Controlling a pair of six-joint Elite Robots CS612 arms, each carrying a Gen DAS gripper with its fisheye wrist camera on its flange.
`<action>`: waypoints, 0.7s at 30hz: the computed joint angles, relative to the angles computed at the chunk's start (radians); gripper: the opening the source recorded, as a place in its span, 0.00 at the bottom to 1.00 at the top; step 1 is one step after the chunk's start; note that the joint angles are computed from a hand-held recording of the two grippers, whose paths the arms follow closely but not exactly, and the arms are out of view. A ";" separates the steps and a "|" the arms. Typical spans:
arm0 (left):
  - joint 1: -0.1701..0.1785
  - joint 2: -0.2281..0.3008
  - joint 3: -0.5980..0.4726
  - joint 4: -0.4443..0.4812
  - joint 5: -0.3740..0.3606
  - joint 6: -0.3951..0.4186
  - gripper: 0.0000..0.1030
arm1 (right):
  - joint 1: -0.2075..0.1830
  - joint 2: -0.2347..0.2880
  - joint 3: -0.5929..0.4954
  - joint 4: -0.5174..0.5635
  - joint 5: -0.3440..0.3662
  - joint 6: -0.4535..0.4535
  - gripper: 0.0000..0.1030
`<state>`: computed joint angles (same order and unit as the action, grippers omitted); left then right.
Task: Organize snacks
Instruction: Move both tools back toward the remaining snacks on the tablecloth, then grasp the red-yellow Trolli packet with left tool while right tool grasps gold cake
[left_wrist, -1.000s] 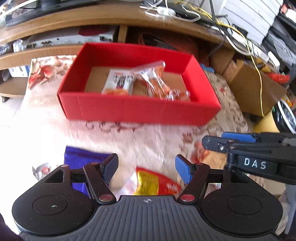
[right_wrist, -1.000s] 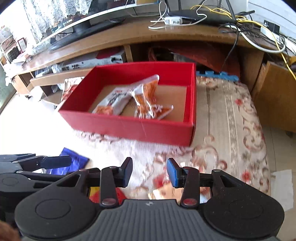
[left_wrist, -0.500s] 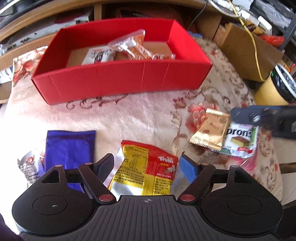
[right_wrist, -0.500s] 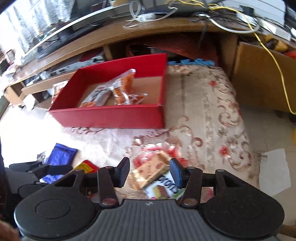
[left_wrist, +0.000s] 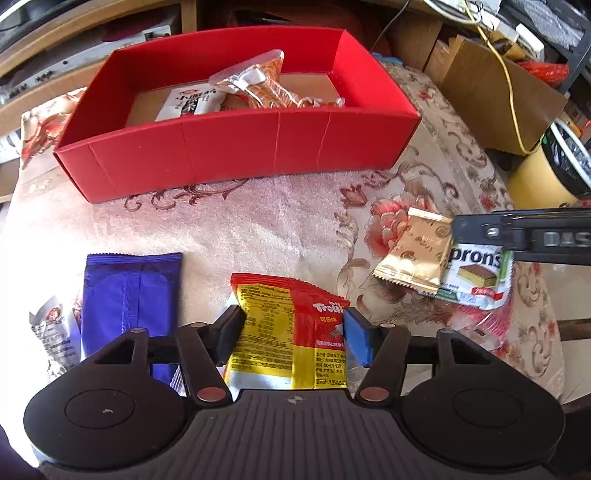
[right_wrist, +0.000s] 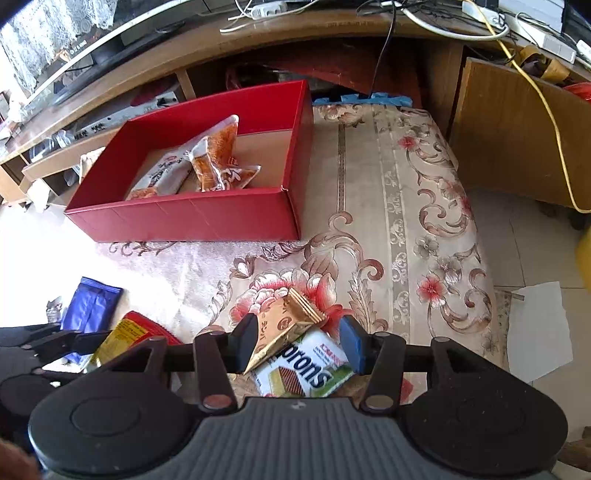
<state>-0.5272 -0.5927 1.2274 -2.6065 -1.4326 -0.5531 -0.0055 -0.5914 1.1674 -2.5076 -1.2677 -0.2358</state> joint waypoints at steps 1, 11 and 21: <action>0.000 0.000 0.000 -0.004 0.000 -0.002 0.63 | 0.002 0.007 -0.012 0.012 -0.005 0.003 0.46; 0.006 0.000 -0.003 -0.002 -0.027 -0.010 0.63 | 0.027 0.040 -0.078 0.104 0.021 -0.026 0.48; 0.013 0.000 0.000 -0.011 -0.053 -0.030 0.64 | 0.048 0.111 -0.202 0.227 0.058 0.022 0.50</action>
<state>-0.5138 -0.5931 1.2277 -2.6173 -1.4859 -0.5827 0.0424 -0.4807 0.9652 -2.2808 -1.2094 -0.2142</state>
